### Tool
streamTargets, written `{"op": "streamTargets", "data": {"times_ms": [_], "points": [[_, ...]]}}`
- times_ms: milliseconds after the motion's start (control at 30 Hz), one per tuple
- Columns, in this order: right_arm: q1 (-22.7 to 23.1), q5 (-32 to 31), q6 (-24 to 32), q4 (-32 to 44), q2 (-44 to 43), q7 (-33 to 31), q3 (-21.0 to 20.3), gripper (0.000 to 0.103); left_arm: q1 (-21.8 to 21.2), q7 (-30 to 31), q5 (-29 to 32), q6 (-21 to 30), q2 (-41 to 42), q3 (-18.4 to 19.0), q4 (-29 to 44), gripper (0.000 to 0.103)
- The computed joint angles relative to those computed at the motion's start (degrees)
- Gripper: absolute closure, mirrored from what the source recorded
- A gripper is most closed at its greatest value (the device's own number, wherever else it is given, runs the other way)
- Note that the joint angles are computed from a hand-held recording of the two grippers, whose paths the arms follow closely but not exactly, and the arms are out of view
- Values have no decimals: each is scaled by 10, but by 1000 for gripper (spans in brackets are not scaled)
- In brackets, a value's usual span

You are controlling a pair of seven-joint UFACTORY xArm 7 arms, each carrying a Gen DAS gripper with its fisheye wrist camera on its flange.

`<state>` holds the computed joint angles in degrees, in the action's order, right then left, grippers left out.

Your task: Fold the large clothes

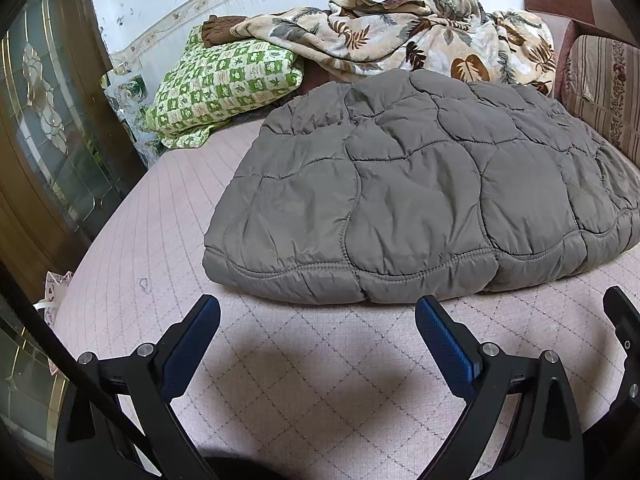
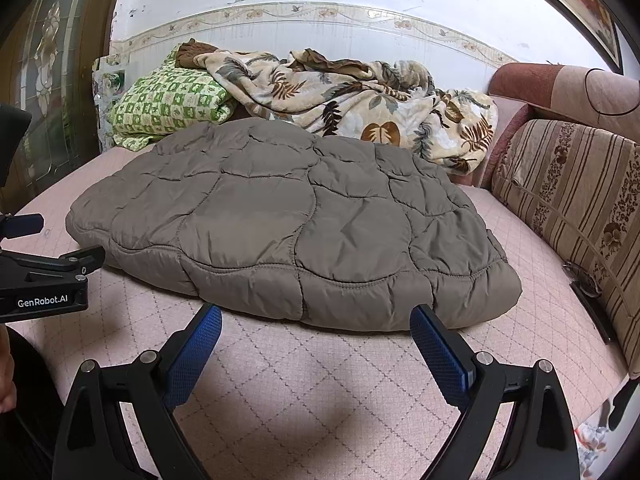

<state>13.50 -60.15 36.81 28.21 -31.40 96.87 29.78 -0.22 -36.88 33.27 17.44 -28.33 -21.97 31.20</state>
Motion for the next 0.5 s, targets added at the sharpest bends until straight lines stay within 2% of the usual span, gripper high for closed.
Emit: {"op": "streamTargets", "data": {"times_ms": [500], "points": [[0,5,0,-3,-5,-7,-4,6,-2,1,0,-1,0,1,-1,5]]}}
